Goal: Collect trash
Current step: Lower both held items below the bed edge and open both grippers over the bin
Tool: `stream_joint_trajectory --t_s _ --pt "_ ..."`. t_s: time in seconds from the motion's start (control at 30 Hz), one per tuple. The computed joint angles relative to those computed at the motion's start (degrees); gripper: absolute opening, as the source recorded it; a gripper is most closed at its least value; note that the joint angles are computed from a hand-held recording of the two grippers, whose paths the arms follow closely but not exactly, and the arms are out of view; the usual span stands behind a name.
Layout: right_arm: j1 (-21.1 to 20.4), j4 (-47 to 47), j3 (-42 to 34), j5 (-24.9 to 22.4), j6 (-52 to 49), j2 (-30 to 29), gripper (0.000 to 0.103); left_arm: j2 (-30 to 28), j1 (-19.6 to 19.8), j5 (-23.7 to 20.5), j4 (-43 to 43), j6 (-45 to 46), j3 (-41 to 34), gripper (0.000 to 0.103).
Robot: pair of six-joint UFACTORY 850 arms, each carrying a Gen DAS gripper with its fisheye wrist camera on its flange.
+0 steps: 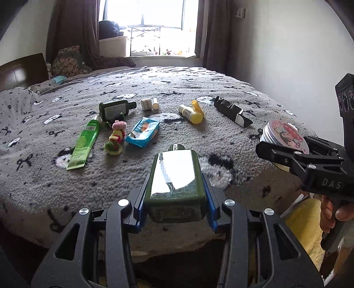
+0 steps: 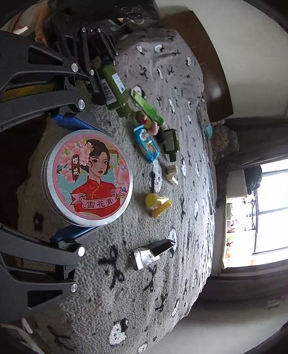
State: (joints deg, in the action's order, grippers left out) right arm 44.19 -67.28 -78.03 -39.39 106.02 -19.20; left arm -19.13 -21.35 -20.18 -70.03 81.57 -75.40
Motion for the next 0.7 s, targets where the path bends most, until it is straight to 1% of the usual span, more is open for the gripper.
stream_joint_trajectory --t_s 0.2,0.37,0.57,0.63,0.7 --pt "3.24 2.79 2.04 -2.5 0.35 -0.31 0.07 3.68 1.89 -2.03 1.28 1.46 6.85 0.04" --pt "4.04 7.31 4.18 -0.18 0.21 -0.77 0.07 3.52 1.89 -3.3 8.47 -4.06 9.89 0.04" --pt "3.9 14.22 6.55 6.28 -0.69 -2.03 0.07 1.63 1.07 -6.26 15.3 -9.83 12.09 0.04" --pt "3.29 17.14 7.78 10.31 -1.13 -2.33 0.07 0.19 0.84 -7.81 18.81 -13.3 11.78 0.04" --pt "2.45 22.67 8.19 14.07 -5.16 -3.19 0.07 -1.82 0.5 -9.27 22.95 -17.52 10.88 0.04"
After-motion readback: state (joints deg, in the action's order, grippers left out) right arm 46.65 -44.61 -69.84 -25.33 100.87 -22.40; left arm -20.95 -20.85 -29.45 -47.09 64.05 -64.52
